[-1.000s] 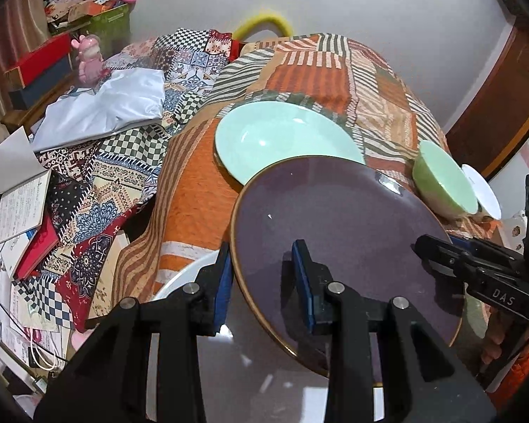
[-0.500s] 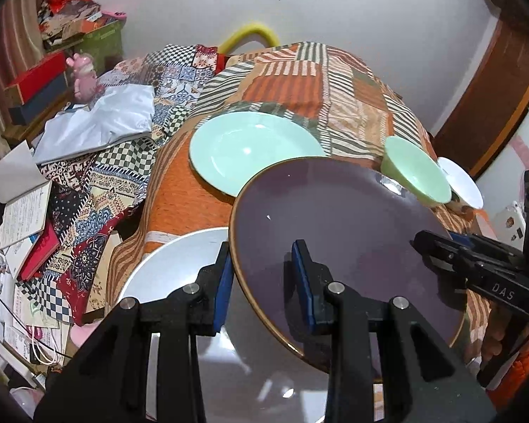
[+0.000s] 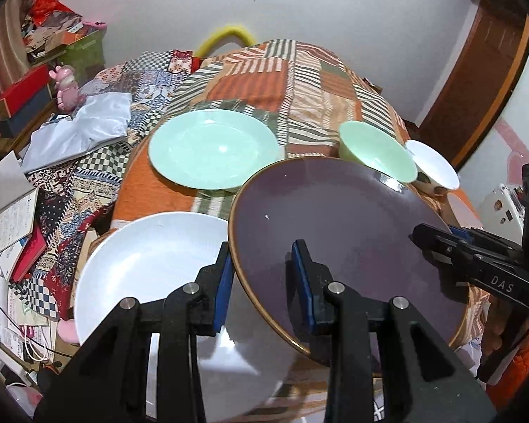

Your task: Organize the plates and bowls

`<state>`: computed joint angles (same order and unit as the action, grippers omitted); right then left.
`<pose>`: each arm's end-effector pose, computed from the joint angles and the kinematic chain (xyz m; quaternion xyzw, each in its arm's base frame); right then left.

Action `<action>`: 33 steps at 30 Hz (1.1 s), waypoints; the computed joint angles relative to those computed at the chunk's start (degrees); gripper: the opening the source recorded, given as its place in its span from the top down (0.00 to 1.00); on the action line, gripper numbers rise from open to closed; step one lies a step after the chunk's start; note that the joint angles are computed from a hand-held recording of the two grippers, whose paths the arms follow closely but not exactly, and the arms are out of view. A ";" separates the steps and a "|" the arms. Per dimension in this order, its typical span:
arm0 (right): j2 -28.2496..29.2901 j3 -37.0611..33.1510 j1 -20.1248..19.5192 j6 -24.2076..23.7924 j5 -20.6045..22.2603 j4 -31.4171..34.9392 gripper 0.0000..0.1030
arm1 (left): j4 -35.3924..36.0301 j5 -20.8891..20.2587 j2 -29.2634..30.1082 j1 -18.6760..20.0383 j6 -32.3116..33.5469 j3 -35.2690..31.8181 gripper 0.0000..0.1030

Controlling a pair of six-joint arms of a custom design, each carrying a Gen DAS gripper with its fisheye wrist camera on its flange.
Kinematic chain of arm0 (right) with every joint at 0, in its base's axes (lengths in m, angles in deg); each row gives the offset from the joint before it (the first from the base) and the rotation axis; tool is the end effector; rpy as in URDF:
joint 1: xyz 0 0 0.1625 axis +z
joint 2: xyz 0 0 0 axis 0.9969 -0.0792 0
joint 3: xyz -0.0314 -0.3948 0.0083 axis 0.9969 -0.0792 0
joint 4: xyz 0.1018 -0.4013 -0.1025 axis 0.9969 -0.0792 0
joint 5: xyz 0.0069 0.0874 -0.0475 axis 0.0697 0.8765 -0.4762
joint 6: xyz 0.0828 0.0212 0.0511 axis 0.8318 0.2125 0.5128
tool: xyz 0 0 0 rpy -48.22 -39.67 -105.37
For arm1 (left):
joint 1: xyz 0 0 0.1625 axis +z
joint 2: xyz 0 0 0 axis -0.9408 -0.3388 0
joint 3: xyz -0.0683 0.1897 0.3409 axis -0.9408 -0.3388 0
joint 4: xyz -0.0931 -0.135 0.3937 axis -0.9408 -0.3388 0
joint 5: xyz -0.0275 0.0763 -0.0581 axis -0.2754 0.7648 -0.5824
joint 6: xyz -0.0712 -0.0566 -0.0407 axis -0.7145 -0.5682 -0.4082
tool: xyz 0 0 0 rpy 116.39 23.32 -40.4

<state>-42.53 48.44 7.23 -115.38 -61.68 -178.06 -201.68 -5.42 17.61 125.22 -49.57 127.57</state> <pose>0.1575 -0.7872 0.2367 0.3445 -0.9195 0.1491 0.1165 -0.2327 -0.7066 0.1391 -0.0059 0.8784 -0.3641 0.3094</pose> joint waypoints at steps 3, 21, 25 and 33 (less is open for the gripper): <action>-0.97 0.90 -0.47 -0.02 -0.04 -0.30 0.70 | 0.71 -0.47 0.51 -0.31 -0.34 -0.43 0.68; -5.01 6.18 -2.78 1.13 -2.08 -2.58 0.70 | 2.82 -3.92 3.37 -1.16 -1.99 -1.24 0.68; -5.39 7.00 -3.29 2.55 -2.58 -3.41 0.70 | 3.70 -4.98 3.90 -0.81 -2.10 -1.64 0.68; -5.32 8.06 -3.66 3.96 -4.11 -5.88 0.70 | 4.80 -6.11 5.99 0.24 -1.14 -4.26 0.68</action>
<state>-47.86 56.50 3.56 -111.42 -65.79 -183.94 -196.88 -11.53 23.60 125.47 -50.71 123.32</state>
